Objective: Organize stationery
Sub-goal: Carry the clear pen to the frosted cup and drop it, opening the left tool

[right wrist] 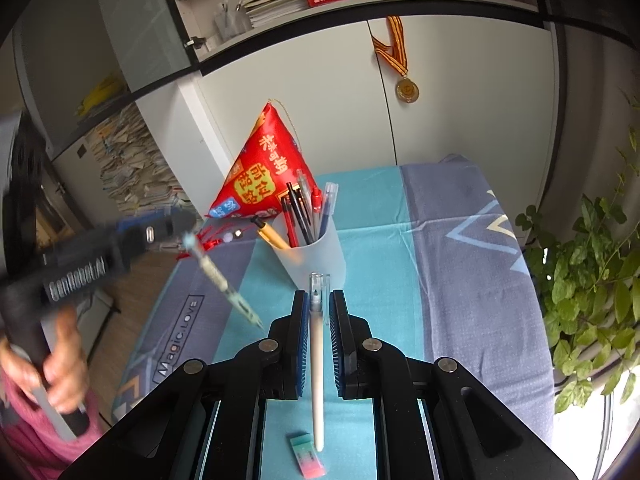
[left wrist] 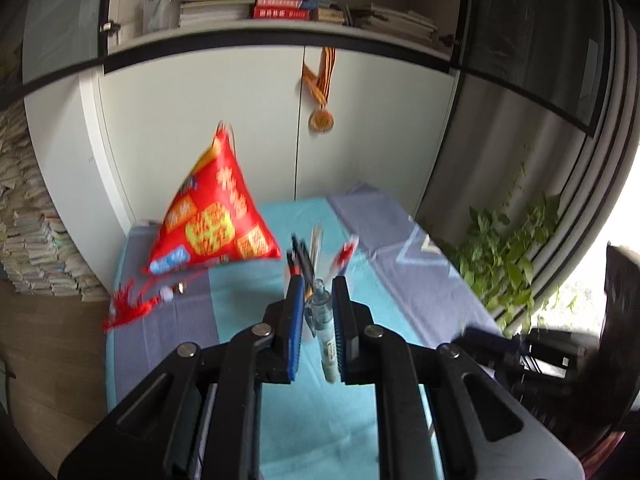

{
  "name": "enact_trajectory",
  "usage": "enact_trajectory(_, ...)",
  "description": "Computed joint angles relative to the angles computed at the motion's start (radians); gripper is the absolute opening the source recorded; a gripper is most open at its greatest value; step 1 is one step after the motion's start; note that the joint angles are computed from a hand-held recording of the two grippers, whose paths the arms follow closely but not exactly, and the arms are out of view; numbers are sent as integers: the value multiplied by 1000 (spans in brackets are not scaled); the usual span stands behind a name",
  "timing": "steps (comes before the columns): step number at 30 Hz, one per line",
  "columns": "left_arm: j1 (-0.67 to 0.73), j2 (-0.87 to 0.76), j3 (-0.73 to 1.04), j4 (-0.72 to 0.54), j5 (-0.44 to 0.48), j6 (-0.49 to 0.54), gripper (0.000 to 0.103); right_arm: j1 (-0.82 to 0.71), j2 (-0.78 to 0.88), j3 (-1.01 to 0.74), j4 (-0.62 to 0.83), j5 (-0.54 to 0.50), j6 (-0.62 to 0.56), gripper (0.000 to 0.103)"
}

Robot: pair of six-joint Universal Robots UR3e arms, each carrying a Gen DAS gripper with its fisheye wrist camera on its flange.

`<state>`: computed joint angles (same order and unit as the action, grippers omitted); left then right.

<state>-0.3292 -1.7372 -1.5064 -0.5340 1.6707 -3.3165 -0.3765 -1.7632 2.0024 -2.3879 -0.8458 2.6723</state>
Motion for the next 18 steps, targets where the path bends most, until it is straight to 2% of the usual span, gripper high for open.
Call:
enact_trajectory(9,-19,-216,316,-41,96,14,12,-35,-43,11,10,-3,6,11)
enact_trajectory(18,-16,-313,347,-45,113,7,12,-32,-22,-8,3,-20,28,11)
